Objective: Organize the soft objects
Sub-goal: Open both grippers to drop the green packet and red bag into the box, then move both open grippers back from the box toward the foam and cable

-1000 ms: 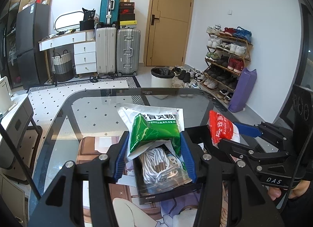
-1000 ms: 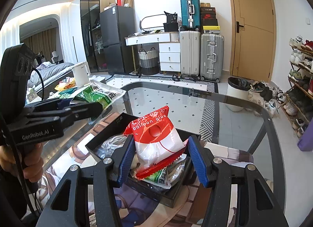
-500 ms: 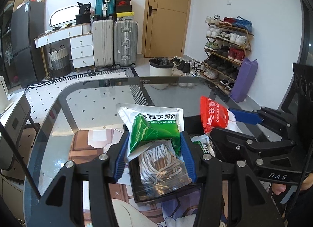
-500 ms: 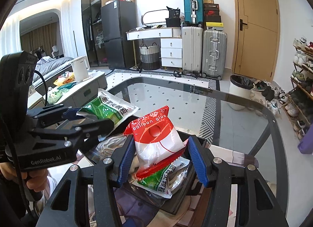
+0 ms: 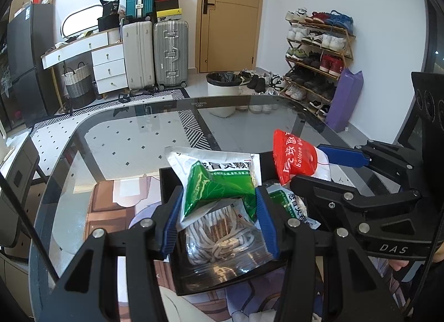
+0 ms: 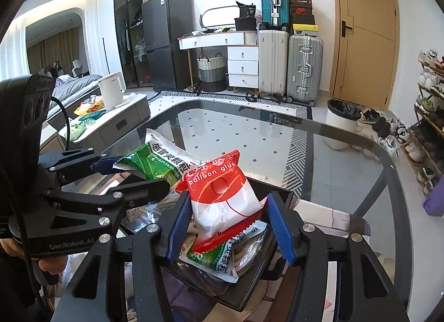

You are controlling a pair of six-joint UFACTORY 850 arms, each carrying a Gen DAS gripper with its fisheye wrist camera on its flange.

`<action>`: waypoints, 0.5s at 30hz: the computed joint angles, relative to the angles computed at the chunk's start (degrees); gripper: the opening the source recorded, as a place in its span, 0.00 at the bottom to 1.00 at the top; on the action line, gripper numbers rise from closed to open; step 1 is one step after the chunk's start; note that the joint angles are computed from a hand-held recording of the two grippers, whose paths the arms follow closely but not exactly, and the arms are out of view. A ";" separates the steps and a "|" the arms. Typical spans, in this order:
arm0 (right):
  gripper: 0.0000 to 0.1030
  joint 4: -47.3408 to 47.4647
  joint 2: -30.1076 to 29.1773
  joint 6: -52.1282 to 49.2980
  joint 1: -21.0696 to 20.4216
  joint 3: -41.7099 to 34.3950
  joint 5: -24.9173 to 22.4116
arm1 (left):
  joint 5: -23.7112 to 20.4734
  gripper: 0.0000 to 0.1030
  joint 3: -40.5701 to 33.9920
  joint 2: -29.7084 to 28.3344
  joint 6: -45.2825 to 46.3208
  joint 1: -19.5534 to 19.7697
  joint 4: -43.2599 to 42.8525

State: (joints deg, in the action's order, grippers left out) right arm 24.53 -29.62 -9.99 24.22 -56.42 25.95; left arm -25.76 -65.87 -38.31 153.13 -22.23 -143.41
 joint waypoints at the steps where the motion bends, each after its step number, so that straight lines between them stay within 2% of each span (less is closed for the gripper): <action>1: 0.54 -0.05 -0.07 -0.07 -0.04 0.03 0.00 | 0.19 0.48 -0.10 -0.11 -0.30 -0.05 0.31; 7: 0.55 -0.04 -0.48 -0.48 0.00 0.09 0.12 | 1.14 0.50 0.19 -0.11 2.23 -0.73 -1.45; 12: 0.65 -0.49 0.97 0.14 0.21 2.34 2.13 | 1.08 0.52 1.44 0.93 4.93 -0.91 -3.68; 15: 0.77 -1.43 2.24 1.65 0.46 4.17 3.93 | -0.27 0.61 2.76 1.95 5.54 -0.58 -4.08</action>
State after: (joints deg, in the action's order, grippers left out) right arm 23.10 -27.39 -8.33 24.68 -52.25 29.89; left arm -26.03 -63.11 -36.37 158.66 -22.80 -147.49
